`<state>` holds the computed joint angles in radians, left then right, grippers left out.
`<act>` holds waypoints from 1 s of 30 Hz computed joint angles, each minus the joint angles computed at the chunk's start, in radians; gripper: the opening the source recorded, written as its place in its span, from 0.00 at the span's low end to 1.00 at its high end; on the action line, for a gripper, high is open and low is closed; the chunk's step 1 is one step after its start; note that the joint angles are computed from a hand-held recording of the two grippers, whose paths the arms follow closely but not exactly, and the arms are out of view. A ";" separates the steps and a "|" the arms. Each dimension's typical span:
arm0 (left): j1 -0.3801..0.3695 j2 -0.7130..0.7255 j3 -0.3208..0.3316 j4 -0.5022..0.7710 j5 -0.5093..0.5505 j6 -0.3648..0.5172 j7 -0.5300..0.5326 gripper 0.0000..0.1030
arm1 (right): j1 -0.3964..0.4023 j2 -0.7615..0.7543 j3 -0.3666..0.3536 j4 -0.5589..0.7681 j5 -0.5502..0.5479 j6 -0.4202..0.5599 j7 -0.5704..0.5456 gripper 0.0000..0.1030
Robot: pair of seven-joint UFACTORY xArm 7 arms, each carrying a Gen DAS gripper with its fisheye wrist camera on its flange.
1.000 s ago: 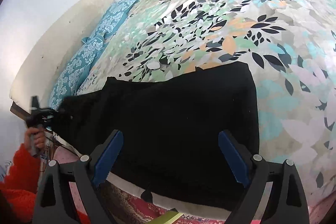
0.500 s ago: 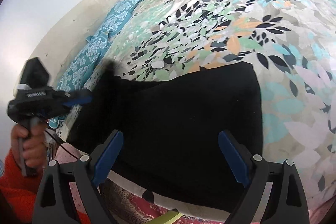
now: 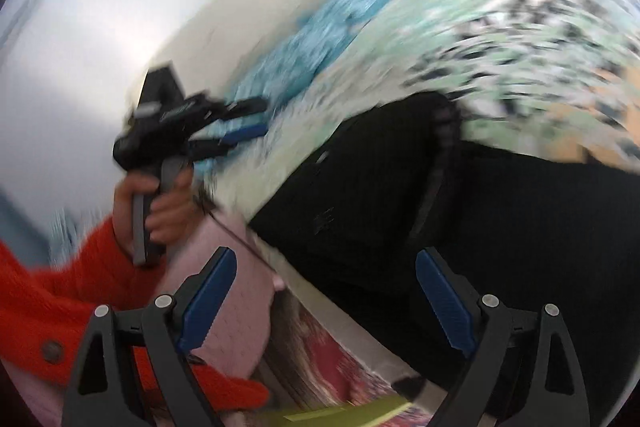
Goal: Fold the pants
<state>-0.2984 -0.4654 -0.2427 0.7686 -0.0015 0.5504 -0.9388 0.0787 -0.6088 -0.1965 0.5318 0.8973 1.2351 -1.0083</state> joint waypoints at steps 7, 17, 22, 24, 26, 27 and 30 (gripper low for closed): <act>0.008 -0.147 -0.035 -0.228 -0.004 0.019 -0.151 0.63 | 0.066 0.105 0.090 0.005 -0.007 -0.120 -0.010 0.89; 0.018 -0.101 -0.043 -0.211 0.037 0.000 -0.172 0.63 | 0.031 0.280 0.036 0.102 0.060 0.085 0.010 0.82; 0.033 -0.077 -0.054 -0.195 0.072 0.021 -0.200 0.63 | -0.040 0.412 0.075 0.155 0.130 0.099 0.134 0.34; 0.039 -0.078 -0.056 -0.195 0.086 0.035 -0.213 0.63 | -0.050 0.402 0.105 0.155 0.132 0.079 0.148 0.26; 0.044 -0.090 -0.053 -0.204 0.092 0.049 -0.230 0.63 | -0.052 0.367 0.111 0.156 0.147 0.090 0.146 0.21; 0.044 -0.097 -0.049 -0.211 0.091 0.046 -0.236 0.63 | -0.056 0.334 0.102 0.161 0.160 0.112 0.145 0.21; 0.043 -0.128 -0.036 -0.241 0.078 0.029 -0.256 0.63 | -0.068 0.243 0.072 0.199 0.165 0.164 0.154 0.20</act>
